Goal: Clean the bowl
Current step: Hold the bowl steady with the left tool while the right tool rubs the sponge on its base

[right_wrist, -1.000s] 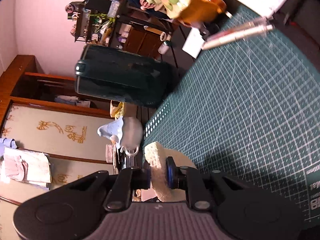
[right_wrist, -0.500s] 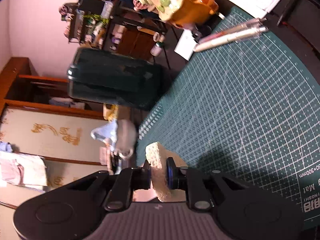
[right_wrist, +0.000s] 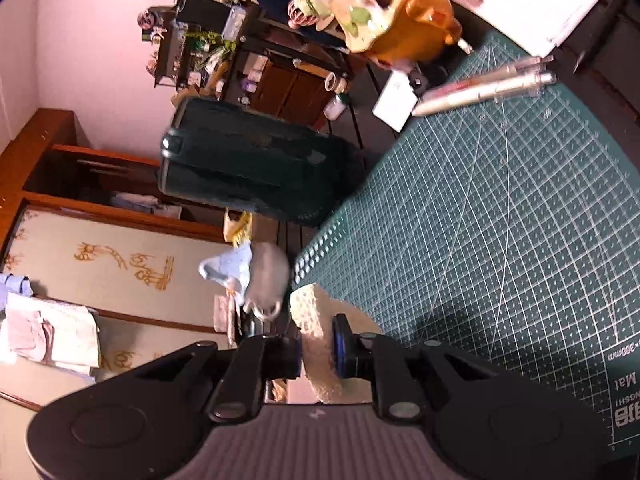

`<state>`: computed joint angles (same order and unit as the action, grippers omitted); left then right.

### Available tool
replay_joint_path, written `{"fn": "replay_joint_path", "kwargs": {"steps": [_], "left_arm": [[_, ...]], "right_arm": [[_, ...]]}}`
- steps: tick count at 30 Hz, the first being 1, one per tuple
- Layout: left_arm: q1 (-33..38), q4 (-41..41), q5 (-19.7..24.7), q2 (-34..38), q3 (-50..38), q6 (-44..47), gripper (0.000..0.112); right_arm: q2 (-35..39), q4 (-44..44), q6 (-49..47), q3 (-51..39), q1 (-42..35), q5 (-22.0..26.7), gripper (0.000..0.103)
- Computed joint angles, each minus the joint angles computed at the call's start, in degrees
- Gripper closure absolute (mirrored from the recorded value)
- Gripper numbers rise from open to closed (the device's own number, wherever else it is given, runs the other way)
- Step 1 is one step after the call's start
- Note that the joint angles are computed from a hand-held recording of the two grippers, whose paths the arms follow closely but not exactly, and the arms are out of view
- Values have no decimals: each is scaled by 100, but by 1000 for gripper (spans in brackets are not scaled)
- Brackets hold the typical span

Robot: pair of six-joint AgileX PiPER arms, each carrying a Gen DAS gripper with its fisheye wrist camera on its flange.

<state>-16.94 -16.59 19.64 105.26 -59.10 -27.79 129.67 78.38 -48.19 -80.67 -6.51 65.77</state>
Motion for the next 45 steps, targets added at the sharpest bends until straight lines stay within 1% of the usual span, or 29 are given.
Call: {"fn": "replay_joint_path", "kwargs": {"steps": [4, 7, 10, 12, 16, 22, 27, 31, 34, 35, 36, 38, 39, 40, 42, 43, 44, 45], "left_arm": [[12, -35, 0, 3, 2, 42, 89], [19, -58, -4, 2, 7, 75, 89], [5, -11, 0, -2, 4, 10, 89], [-11, 41, 7, -5, -1, -58, 89], [-25, 72, 7, -5, -8, -115, 89], [10, -4, 23, 11, -23, 4, 89], [21, -35, 19, 2, -5, 59, 89], [29, -68, 10, -7, 15, 101, 89], [35, -70, 15, -3, 10, 98, 89], [38, -82, -18, -3, 22, 94, 89], [30, -1, -153, 1, 65, -16, 89], [-7, 560, -402, 55, 73, -557, 89], [3, 701, -505, 102, 37, -617, 85], [31, 614, -635, 128, 43, -479, 84], [127, -174, -814, 116, 137, 277, 85], [173, -425, -804, 77, 170, 486, 87], [196, -447, -769, 30, 186, 497, 89], [197, -240, -721, -19, 186, 294, 92]], "right_arm": [[72, -332, 364, -165, 53, -144, 89], [33, -189, 362, -154, -21, -12, 89], [-58, 9, 86, -47, -37, 29, 88], [36, -63, 92, -53, 11, -21, 89], [101, -395, 434, -186, 63, -159, 89], [-75, -19, 51, -43, -20, 8, 89], [114, -354, 437, -185, 70, -149, 89], [-86, -77, 105, -36, -9, -28, 89], [-56, -91, 48, 17, 38, -83, 89], [-37, -98, 80, 59, 32, -84, 89], [-46, -122, 103, 110, 13, -75, 89], [-141, -213, 59, 226, -28, -55, 89], [-238, -292, 6, 343, -56, -42, 89], [-300, -354, -33, 422, -86, -25, 89], [-396, -445, -118, 530, -130, -11, 89], [-421, -459, -141, 546, -143, -24, 89], [-424, -444, -145, 538, -163, -33, 89], [-393, -365, -143, 504, -195, -30, 89]]}}
